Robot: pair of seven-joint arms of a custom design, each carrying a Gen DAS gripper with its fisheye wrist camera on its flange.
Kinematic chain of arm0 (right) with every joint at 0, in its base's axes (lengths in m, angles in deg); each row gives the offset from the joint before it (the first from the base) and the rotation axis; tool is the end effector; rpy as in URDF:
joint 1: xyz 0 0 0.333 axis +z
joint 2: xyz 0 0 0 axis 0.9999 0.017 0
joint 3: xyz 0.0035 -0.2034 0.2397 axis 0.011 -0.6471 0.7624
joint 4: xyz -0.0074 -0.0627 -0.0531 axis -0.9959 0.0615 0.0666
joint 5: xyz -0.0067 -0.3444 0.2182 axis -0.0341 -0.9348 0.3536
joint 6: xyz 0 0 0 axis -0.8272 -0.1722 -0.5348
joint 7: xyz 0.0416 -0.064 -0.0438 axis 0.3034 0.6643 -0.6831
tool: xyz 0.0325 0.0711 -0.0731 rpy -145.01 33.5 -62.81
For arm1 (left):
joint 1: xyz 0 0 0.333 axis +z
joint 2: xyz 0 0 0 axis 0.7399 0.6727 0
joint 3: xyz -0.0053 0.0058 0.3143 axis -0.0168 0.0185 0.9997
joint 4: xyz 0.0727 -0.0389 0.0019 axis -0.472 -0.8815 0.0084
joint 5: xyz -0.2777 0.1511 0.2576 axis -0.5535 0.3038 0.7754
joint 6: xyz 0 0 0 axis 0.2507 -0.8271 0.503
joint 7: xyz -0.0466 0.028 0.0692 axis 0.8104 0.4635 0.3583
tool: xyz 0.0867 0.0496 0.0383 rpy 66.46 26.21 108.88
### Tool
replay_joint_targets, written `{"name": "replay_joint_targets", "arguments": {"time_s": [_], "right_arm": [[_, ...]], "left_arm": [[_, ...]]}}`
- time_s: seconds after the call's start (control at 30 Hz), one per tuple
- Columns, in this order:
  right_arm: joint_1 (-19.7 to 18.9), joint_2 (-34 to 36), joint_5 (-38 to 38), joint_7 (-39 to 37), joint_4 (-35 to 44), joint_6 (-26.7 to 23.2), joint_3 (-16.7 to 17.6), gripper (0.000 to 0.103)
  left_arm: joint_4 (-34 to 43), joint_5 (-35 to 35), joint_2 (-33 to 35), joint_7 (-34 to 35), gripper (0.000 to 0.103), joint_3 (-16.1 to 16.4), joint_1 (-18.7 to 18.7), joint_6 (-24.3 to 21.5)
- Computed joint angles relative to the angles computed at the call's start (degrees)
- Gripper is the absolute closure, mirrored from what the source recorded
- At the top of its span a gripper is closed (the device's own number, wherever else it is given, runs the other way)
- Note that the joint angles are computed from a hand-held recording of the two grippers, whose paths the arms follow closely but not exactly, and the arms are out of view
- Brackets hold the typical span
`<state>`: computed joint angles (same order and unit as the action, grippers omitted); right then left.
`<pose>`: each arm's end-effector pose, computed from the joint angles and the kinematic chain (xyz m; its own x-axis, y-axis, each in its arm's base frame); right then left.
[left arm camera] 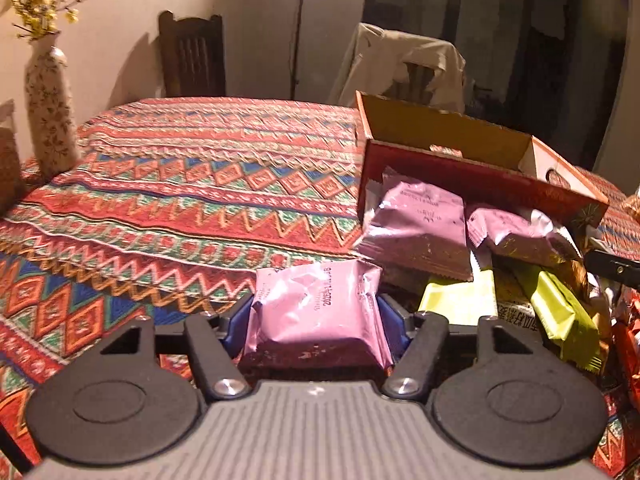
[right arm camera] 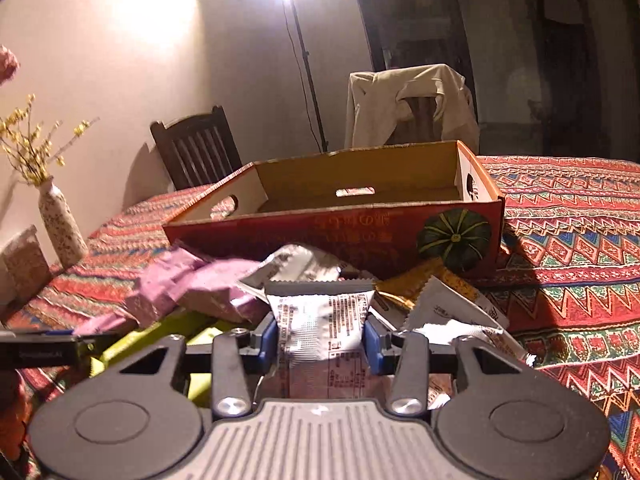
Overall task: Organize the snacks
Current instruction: 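Lower the pink packet and white bar into the cardboard box and release both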
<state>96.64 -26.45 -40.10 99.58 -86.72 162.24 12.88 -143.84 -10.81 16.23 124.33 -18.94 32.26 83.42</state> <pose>0.6312 0.1605 0.4552 0.1265 -0.9592 -0.2528 -0.5116 0.1553 -0.8451 0.6399 -0.2191 0.4674 -0.0742 -0.9937 0.0844 -0.6056 -0.0223 -0.7954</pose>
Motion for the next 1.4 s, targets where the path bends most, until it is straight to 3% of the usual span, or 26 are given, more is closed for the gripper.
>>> {"name": "replay_joint_targets", "arguments": {"time_s": [0.07, 0.13, 0.23, 0.33, 0.43, 0.53, 0.6, 0.67, 0.73, 0.8, 0.83, 0.97, 1.03, 1.07, 1.13, 1.17, 1.27, 1.33, 1.37, 1.4], "right_arm": [[-0.6, -1.2, 5.7, -5.0, -1.5, 2.6, 1.5, 0.061], [3.0, -3.1, 2.1, -0.4, -3.6, 5.0, -3.1, 0.061], [10.8, -7.7, -8.9, 11.2, -8.8, 9.5, -13.4, 0.061], [12.0, -12.9, -11.4, 12.0, -14.8, 12.1, -14.6, 0.060], [18.3, -18.4, -16.0, 14.3, -21.0, 13.1, -21.5, 0.060], [16.2, -24.0, -13.2, 11.0, -27.6, 13.3, -18.8, 0.060], [17.5, -27.4, -7.8, 5.9, -31.5, 13.2, -18.9, 0.060], [15.2, -29.9, -7.3, 6.0, -34.6, 13.8, -17.2, 0.060], [15.8, -32.2, -2.1, 2.1, -37.4, 14.3, -17.1, 0.060], [13.6, -34.0, 0.2, 0.8, -39.7, 14.4, -15.1, 0.060], [15.4, -35.3, 4.2, -2.8, -40.7, 14.1, -16.1, 0.060], [13.4, -38.8, 7.2, -6.0, -43.4, 13.9, -14.8, 0.060], [14.1, -39.7, 7.1, -7.2, -43.2, 13.7, -16.5, 0.060], [15.3, -40.0, 5.1, -6.6, -42.8, 13.7, -18.6, 0.060], [20.8, -40.4, -2.1, -3.4, -41.1, 13.1, -27.0, 0.060], [23.8, -40.6, -3.7, -3.8, -39.9, 12.4, -30.6, 0.060], [27.9, -38.7, -7.1, -4.7, -33.7, 9.5, -35.8, 0.060], [37.0, -38.1, -8.5, -7.5, -28.0, 7.2, -45.0, 0.060], [41.4, -37.1, -12.4, -5.5, -24.5, 6.0, -50.0, 0.060], [46.4, -36.4, -13.5, -5.4, -20.9, 4.1, -55.0, 0.060]], "left_arm": [[-2.3, 6.7, -3.2, -7.6, 0.037, 3.2, -2.7, 0.3], [-5.2, 14.5, -7.1, -15.6, 0.037, 4.4, -3.8, 0.0], [-9.5, 22.1, -12.7, -23.4, 0.037, 3.0, -3.3, -0.2], [-13.1, 25.7, -17.2, -27.4, 0.037, 0.1, -2.2, -0.8], [-15.2, 28.7, -20.0, -30.9, 0.037, -3.3, -0.9, -1.4], [-16.5, 29.5, -21.7, -32.0, 0.037, -6.5, 0.3, -2.6], [-17.0, 30.0, -22.4, -32.2, 0.037, -8.5, 1.2, -3.4], [-17.4, 29.6, -22.9, -31.8, 0.037, -10.5, 2.0, -4.6], [-17.5, 28.9, -23.2, -31.5, 0.037, -12.2, 3.0, -5.1], [-17.5, 29.3, -23.5, -32.2, 0.037, -13.9, 4.2, -5.3], [-17.6, 29.6, -23.7, -32.5, 0.037, -14.7, 4.9, -5.3], [-16.6, 29.8, -23.7, -31.9, 0.037, -16.9, 6.8, -5.2], [-15.0, 30.5, -22.8, -31.6, 0.037, -17.2, 7.3, -5.2], [-13.9, 30.2, -22.0, -30.5, 0.037, -17.0, 7.5, -4.8], [-11.3, 27.9, -20.2, -26.7, 0.037, -16.1, 7.4, -3.4], [-9.6, 24.2, -18.7, -22.3, 0.037, -15.3, 7.2, -1.8], [-3.5, 10.5, -13.9, -5.9, 0.036, -13.7, 6.3, 0.8], [2.3, 1.1, -9.5, 5.8, 0.036, -13.5, 5.9, 0.5], [6.5, -4.6, -6.3, 12.5, 0.036, -15.5, 7.3, -0.8], [10.7, -9.7, -3.3, 18.2, 0.036, -15.6, 6.9, -2.3]]}}
